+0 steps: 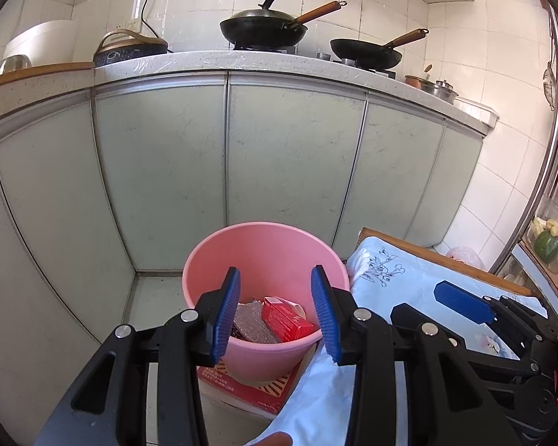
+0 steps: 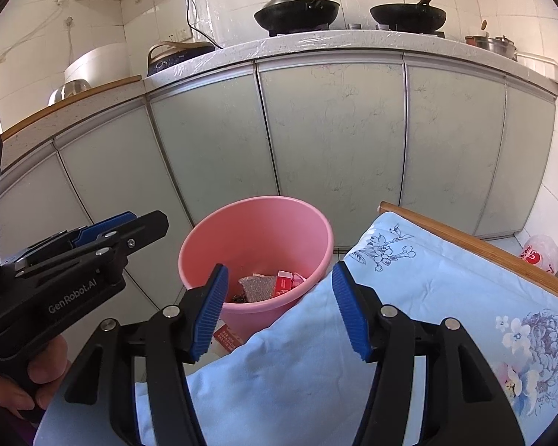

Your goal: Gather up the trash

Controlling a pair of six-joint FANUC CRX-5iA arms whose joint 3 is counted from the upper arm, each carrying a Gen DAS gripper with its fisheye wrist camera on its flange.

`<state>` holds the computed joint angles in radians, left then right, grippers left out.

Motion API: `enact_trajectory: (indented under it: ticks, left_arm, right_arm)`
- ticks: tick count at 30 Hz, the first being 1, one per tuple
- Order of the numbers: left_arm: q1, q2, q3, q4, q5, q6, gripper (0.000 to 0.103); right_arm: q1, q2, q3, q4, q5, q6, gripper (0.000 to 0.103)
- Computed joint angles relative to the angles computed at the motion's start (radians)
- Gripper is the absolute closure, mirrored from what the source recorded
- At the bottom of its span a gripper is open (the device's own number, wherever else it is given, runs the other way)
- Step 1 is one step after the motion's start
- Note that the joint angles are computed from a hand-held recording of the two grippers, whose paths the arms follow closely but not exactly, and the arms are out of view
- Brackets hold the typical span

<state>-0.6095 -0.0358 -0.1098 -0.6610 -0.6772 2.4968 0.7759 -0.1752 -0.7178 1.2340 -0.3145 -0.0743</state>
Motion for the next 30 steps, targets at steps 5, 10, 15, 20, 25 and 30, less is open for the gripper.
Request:
enact_trajectory:
  ticks: [5,10,15,20,25,30]
  left_arm:
    - [-0.022,-0.01,0.005,-0.028,-0.023,0.028,0.064]
    - [-0.036,-0.02,0.001,-0.044,-0.033,0.045,0.064]
    - [-0.044,-0.02,0.005,-0.053,-0.045,0.061,0.064]
    - [-0.047,-0.02,0.008,-0.056,-0.057,0.069,0.064]
    - [-0.048,-0.017,0.011,-0.055,-0.067,0.074,0.064]
    - [-0.055,-0.016,0.015,-0.061,-0.078,0.083,0.064]
  right_arm:
    - [0.004,-0.014,-0.008,0.014,-0.008,-0.01,0.044]
    - [0.009,-0.028,-0.019,0.041,-0.021,-0.032,0.044]
    - [0.02,-0.031,-0.019,0.032,-0.038,-0.026,0.044]
    - [0.039,-0.027,-0.016,0.035,-0.075,-0.035,0.044]
    - [0.057,-0.02,-0.009,0.016,-0.11,-0.032,0.044]
    - [0.065,-0.02,-0.006,0.003,-0.136,-0.034,0.044]
